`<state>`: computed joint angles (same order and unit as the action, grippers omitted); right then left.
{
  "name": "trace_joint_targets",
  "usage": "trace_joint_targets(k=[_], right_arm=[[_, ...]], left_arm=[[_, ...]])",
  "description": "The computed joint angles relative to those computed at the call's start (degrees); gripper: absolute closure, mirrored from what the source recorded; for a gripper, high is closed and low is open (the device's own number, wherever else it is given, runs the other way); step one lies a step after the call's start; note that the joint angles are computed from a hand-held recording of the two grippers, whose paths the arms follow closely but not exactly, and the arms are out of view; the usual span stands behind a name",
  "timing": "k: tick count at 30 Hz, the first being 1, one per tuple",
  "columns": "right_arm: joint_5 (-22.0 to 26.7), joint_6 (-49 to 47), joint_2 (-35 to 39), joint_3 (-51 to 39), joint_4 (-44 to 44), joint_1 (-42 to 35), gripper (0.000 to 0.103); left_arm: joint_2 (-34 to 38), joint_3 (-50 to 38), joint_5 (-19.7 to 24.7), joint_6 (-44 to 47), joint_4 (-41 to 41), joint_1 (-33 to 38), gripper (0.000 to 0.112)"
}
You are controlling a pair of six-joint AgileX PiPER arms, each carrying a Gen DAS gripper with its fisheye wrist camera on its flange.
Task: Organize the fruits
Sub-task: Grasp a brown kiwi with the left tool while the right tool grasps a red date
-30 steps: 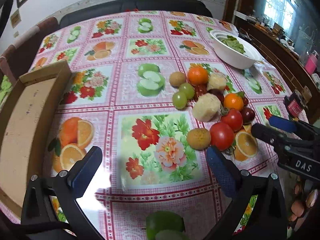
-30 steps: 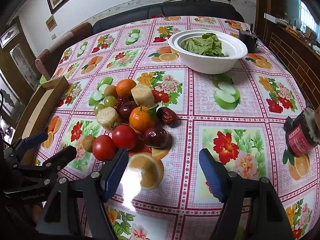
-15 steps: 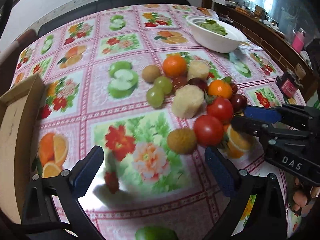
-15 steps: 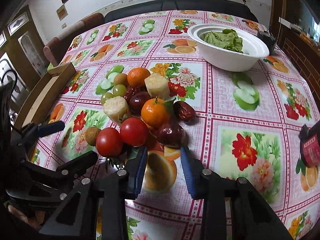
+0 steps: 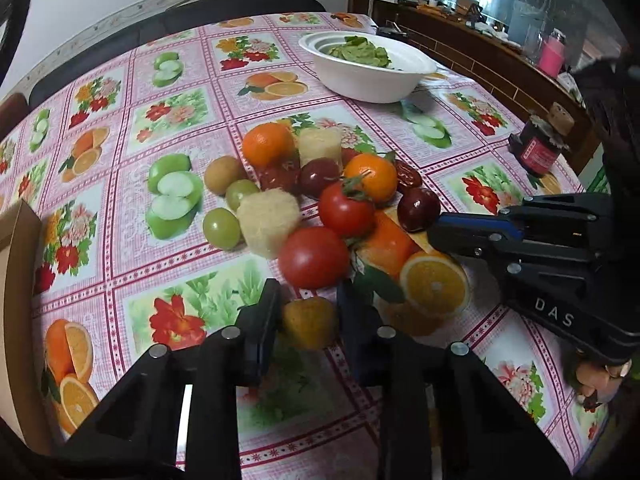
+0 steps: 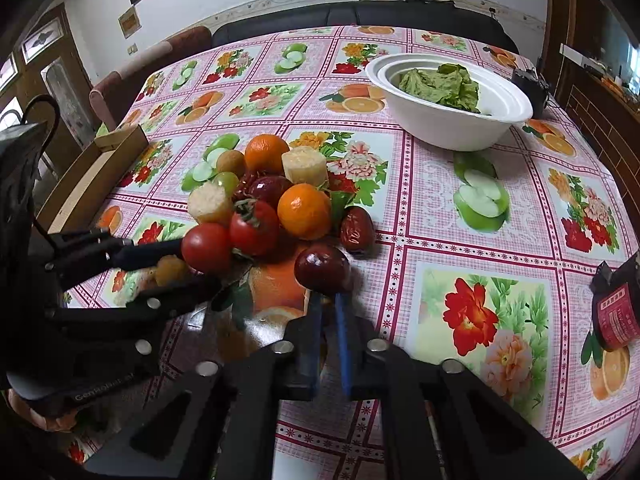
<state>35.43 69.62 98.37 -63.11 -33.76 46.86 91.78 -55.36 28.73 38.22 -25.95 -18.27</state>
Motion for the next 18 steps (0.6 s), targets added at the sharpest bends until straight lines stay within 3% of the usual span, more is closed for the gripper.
trace_joint_targets(k=[3,8,11,12,15,18], right_arm=[[-1.3,0.8,-0.5,0.9,-0.4,-0.2,0.102],[-1.9,3.1,-1.4,2.1,-2.4,0.5,0.101],[-2.8,3.0,-1.9,2.1,-0.8,0.1,0.072],[-2.7,4.0,-1.9,2.0,-1.3,0.2,0.055],[0.4,5.5,0.1,-0.6,-3.6,1.0,0.054],[-0.6,3.8,2.0,-2.2,-1.7,-0.5,0.057]], left_arm=[[0.1,-0.4,2.3,3.2,-4.6,2.8,0.087],[-1.6,1.0,4.4,6.4,-8.7,6.8,0.087],[-2.8,1.9,5.8,8.4,-11.1,9.0,0.087],[-2.9,2.0,6.4,9.0,-11.7,9.6,0.087],[-3.6,2.3,7.8,10.3,-13.3,11.4,0.087],[-4.4,2.7,9.6,12.4,-15.5,13.4,0.086]])
